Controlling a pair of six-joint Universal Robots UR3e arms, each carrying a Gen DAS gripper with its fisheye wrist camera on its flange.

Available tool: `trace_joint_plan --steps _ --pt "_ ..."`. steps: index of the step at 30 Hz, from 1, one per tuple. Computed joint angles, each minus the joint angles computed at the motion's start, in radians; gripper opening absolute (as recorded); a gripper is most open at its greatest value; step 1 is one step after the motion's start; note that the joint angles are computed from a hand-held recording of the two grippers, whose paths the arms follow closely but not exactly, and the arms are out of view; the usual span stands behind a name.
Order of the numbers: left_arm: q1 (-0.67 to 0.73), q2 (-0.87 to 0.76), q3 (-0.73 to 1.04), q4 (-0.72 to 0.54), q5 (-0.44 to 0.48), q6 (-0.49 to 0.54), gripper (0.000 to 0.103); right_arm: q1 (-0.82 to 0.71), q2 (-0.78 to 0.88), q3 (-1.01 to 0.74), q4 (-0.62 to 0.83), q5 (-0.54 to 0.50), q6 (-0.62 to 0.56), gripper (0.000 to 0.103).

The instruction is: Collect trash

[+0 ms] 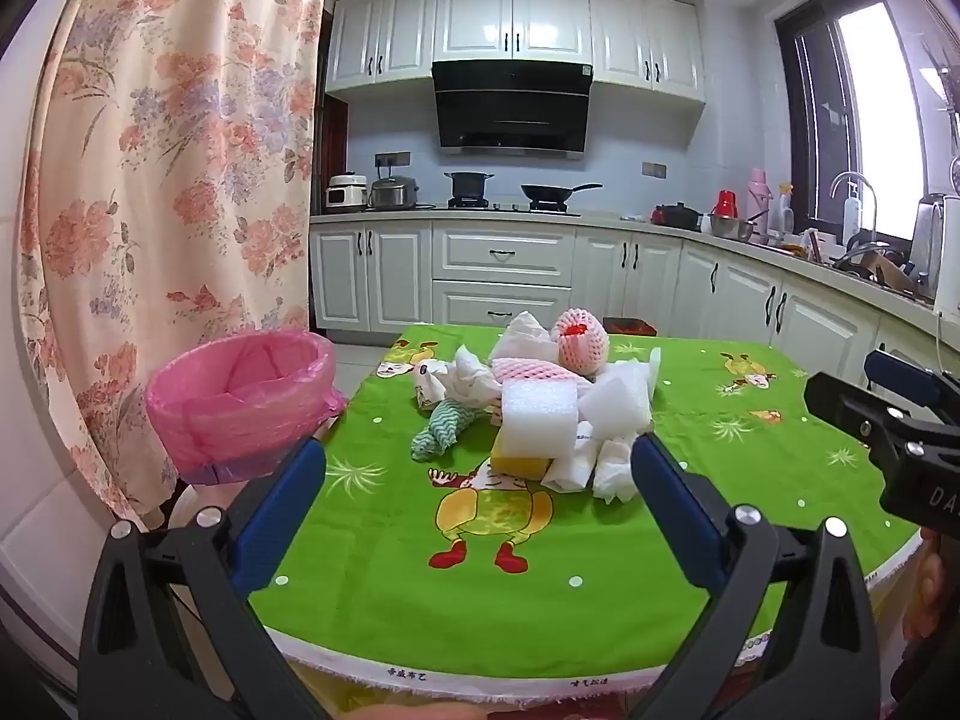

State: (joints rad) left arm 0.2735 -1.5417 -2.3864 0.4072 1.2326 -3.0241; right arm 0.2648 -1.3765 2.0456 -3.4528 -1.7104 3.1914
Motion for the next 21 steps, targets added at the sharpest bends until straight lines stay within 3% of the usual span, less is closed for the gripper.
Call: trace_joint_plan --steps 7,10,21 --pt "-0.038 -0.028 0.025 0.011 0.036 -0.003 0.099 -0.006 0.000 0.008 -0.006 0.007 0.000 0.085" --pt "0.035 0.005 -0.017 0.019 -0.035 0.003 0.099 -0.010 0.006 0.005 -0.003 0.012 0.008 0.085" --pt "0.011 0.008 -0.008 0.020 -0.005 -0.010 0.099 -0.025 -0.006 0.019 0.000 0.030 0.012 0.085"
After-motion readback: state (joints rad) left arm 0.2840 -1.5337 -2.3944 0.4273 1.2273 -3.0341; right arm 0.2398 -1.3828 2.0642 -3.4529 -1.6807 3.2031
